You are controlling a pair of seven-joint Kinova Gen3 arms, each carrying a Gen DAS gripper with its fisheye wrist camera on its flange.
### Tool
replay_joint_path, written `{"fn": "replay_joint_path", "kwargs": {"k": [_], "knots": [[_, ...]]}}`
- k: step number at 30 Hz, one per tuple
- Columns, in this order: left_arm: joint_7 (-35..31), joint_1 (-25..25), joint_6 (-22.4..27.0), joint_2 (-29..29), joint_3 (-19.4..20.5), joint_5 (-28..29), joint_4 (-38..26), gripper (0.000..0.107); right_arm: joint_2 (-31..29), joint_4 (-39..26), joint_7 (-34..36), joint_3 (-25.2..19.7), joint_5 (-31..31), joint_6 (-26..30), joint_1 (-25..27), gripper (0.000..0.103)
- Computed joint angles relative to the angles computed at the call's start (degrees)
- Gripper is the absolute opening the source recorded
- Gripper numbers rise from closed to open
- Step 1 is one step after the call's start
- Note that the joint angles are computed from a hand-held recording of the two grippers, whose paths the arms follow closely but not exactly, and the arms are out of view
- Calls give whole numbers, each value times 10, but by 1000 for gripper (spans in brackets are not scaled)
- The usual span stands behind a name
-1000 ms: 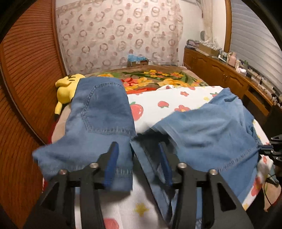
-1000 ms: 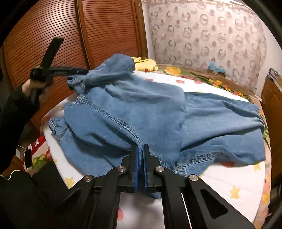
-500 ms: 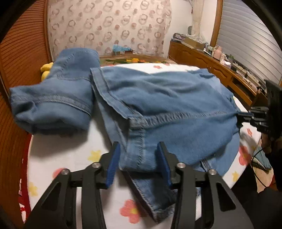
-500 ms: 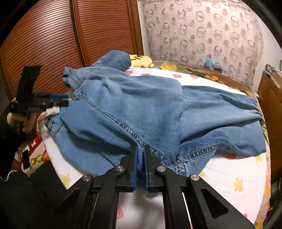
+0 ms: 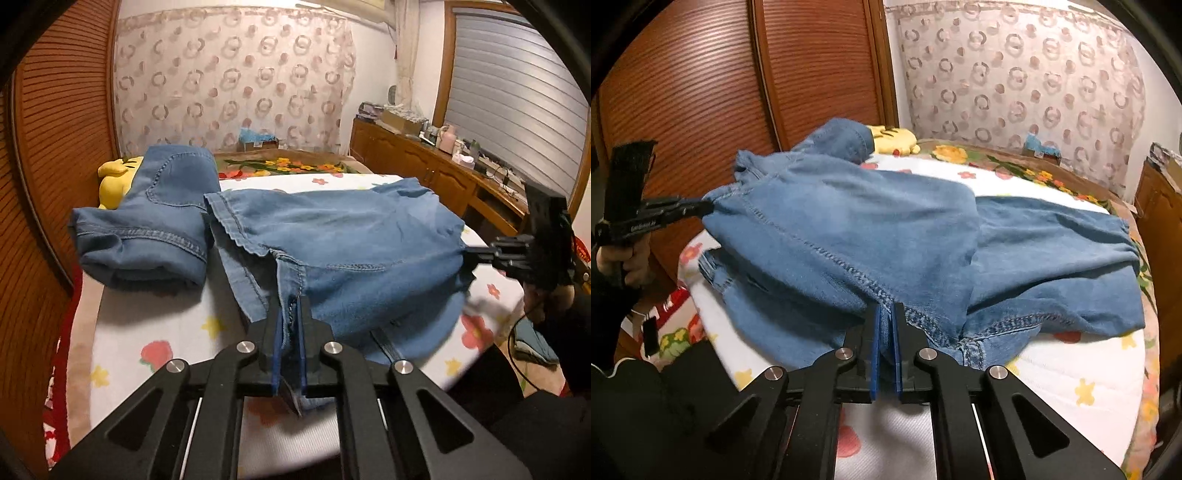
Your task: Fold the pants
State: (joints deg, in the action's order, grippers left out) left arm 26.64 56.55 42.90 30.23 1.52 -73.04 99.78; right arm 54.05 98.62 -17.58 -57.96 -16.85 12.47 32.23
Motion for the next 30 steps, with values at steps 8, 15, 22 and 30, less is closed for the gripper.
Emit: {"fn": "replay_joint_path", "kwargs": {"k": [8,15,22,30], "knots": [[-9,5,-18,6,0,39,4,8,-7,8,7,26,-12,13,-4,5],[-34,15,9,12,-7,60,-21,22,-15,19,7,13,-33,5,20,6],[-61,19,39,19,-10,58,-51,64,-9,55,-16,-36,-6,-59,69,9],[-107,8,13,38,-21,46,-97,79,-17,82,-86,-31,32,-144,75,36]]}}
